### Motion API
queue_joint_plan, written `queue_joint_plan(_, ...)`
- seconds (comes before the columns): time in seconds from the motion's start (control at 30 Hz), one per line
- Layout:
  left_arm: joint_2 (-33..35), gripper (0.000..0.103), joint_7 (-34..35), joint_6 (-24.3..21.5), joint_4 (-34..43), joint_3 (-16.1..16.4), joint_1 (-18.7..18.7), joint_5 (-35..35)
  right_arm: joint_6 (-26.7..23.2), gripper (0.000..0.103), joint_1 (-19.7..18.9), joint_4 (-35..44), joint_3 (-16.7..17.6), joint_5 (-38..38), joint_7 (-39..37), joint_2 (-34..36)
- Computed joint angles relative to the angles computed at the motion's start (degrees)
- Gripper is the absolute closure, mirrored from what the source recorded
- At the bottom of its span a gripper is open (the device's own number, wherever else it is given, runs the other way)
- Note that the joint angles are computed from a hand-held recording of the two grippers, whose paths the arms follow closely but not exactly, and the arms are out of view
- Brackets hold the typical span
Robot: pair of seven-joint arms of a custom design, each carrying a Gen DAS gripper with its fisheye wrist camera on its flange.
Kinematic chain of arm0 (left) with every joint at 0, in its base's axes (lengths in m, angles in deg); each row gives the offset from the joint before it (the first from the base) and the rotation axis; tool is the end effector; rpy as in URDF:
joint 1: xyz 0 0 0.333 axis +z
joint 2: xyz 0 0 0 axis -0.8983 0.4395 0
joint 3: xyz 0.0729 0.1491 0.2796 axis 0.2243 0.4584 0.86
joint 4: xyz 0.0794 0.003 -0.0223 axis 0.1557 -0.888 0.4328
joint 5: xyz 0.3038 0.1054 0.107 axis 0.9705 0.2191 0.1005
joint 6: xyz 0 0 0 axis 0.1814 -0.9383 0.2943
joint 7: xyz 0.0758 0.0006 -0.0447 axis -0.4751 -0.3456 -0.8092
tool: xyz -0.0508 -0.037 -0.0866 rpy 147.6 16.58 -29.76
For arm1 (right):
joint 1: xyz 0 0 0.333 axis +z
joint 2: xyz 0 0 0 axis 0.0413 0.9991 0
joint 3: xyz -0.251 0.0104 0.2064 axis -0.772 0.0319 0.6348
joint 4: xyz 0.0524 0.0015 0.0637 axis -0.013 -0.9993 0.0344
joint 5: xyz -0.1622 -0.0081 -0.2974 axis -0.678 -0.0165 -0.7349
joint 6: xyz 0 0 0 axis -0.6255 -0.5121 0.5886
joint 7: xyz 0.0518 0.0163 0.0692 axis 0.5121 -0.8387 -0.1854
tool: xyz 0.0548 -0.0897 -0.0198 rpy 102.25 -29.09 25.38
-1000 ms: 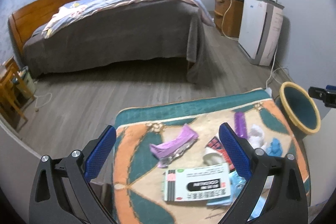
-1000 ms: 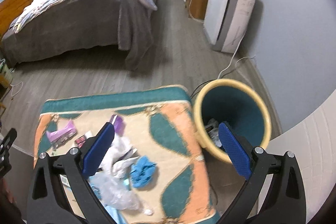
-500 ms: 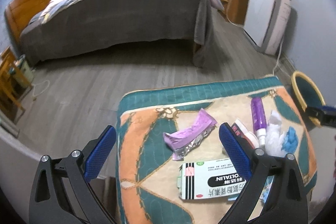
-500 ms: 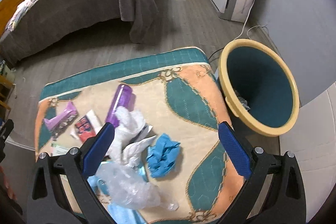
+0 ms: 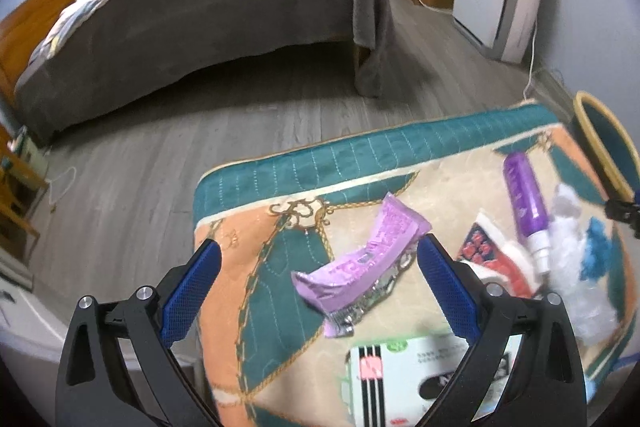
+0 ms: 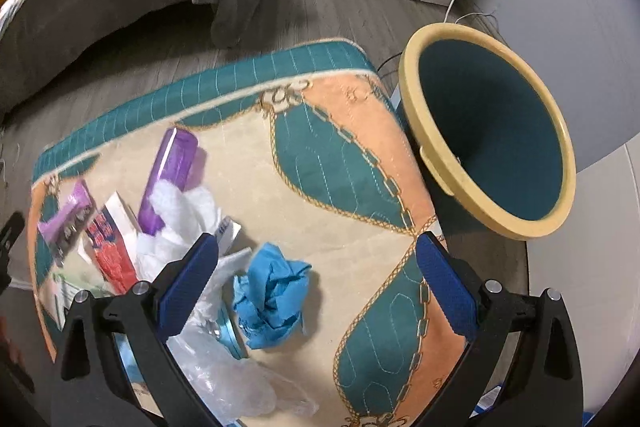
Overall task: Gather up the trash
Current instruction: 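Grasp the pink wrapper with the left gripper while the right gripper grasps the blue glove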
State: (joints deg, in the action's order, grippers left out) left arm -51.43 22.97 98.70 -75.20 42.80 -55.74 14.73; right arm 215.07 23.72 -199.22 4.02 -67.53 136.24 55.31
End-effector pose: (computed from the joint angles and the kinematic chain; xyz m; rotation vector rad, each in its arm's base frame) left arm 0.4127 -0.0703 0.5131 -1.9885 1.6334 -0.3916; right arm 0.4941 0.2579 0.5021 -2.2044 1.8064 -0.3454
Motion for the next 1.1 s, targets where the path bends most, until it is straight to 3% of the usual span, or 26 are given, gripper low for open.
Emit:
queue_joint_plan(0.13, 3.0, 0.007, 3.0, 2.5, -0.2, 1.2, -1.6, -1.8, -0.2, 0.006, -0.5, -1.0, 0.0, 3.0, -1.5, -0.2)
queue_joint_plan(0.3, 6.2, 0.009, 4.6, 1.0, 0.7, 1.1, -2.7, -0.9, -0.8, 0.006, -1.0, -2.4, -0.2, 4.9, -2.3, -0.3)
queue_joint_plan(0.47, 7.6, 0.033, 6.4, -0.9, 1.0, 2.8, -4.6, -4.1, -0.4, 0.01, -1.2, -3.4, 0.2, 8.4, -5.6, -0.4)
queue_joint_plan(0.53, 7.7, 0.038, 6.8, -1.0, 0.9, 3.2, -5.0, -4.9, -1.5, 0.023, -1.1, -3.2, 0.3, 8.7, -6.9, -0.1)
queue_joint_plan(0.6, 7.8, 0.056, 7.9, -1.8, 1.0, 3.5, -5.5, -5.9, -1.6, 0.035, -1.4, -3.5, 0.4, 12.0, -8.8, -0.2)
queue_joint_plan(0.63, 7.9, 0.063, 8.4, -2.3, 1.1, 3.7, -5.7, -6.4, -1.5, 0.049, -1.8, -3.6, 0.5, 15.3, -10.9, -0.3)
queue_joint_plan(0.7, 7.5, 0.07, 8.8, -2.3, 0.9, 3.6, -5.7, -6.3, -1.2, 0.067, -2.1, -3.9, 0.5, 18.5, -13.1, -0.7)
queue_joint_plan(0.73, 7.3, 0.08, 8.9, -2.0, 0.9, 3.6, -5.8, -6.3, -1.2, 0.073, -1.8, -4.0, 0.5, 17.6, -12.4, -1.1)
queue_joint_plan(0.87, 5.4, 0.087, 7.2, 0.0, 0.5, 3.1, -4.9, -5.3, 0.0, 0.075, -1.7, -3.7, 0.1, 17.9, -12.1, -2.5)
queue_joint_plan(1.1, 2.4, 0.087, 4.1, 3.4, 1.8, 1.1, -3.0, -2.6, 4.5, 0.076, -1.9, -1.5, -0.7, 16.0, -12.4, -5.0)
